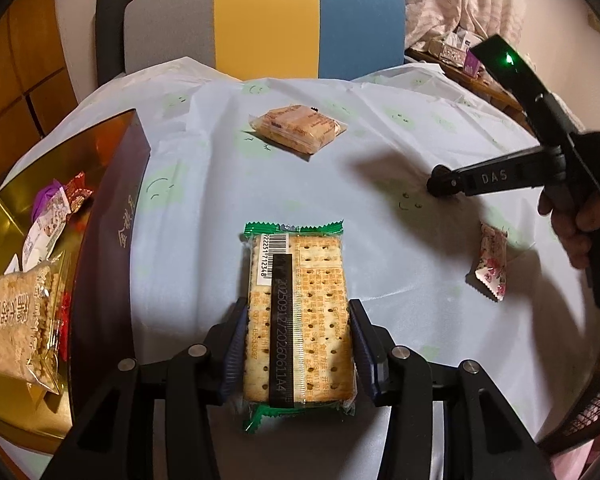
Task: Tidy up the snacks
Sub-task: 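Lift the cracker packet with the left tool and lower it into the gold tin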
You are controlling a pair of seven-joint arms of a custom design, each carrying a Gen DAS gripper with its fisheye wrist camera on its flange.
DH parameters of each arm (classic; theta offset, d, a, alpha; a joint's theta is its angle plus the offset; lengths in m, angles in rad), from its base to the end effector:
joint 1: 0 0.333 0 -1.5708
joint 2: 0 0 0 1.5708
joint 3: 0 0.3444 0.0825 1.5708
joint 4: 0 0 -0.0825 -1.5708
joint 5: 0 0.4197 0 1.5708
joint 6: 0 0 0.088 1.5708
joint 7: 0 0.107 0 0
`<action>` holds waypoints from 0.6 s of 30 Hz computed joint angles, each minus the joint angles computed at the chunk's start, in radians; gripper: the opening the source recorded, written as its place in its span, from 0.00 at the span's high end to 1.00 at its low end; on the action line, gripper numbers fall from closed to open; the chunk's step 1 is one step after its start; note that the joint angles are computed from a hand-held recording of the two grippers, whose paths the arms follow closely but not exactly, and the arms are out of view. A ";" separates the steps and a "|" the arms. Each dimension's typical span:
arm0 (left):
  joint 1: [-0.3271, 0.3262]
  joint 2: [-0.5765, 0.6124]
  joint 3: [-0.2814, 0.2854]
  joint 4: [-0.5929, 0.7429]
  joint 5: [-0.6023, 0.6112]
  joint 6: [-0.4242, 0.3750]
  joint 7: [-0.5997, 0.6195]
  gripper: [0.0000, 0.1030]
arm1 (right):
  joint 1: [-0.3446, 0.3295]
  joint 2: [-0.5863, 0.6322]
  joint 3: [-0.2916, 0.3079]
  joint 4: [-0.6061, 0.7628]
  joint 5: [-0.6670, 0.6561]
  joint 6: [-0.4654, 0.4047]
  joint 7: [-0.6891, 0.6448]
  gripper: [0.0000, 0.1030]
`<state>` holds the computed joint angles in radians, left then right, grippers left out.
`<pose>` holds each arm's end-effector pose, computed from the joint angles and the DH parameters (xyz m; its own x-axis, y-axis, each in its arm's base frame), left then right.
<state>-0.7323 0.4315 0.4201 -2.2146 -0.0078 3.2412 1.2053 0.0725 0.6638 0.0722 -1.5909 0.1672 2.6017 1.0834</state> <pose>0.5937 -0.2011 0.2642 -0.0465 -0.9976 0.0519 -0.7985 0.0059 -0.6019 0.7673 0.0987 0.2822 0.4622 -0.8868 -0.0004 -0.8245 -0.4296 -0.3684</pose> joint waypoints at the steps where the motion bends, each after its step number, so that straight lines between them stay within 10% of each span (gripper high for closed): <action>1: 0.001 -0.004 -0.001 -0.006 -0.002 0.005 -0.001 0.54 | -0.005 -0.001 0.004 -0.004 0.006 0.005 -0.003 0.75; 12: 0.278 -0.161 -0.258 -0.118 -0.073 0.107 0.048 0.54 | 0.021 -0.026 -0.003 -0.079 -0.039 0.115 -0.023 0.76; 18: 0.271 -0.243 -0.212 -0.168 -0.227 0.124 0.104 0.54 | 0.011 -0.029 0.006 -0.088 -0.037 0.124 -0.025 0.76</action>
<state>-0.4614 0.1881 0.2083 -2.3822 -0.2343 3.3648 1.3097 0.0839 0.6351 0.0783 -1.6792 0.1306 2.7256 1.0589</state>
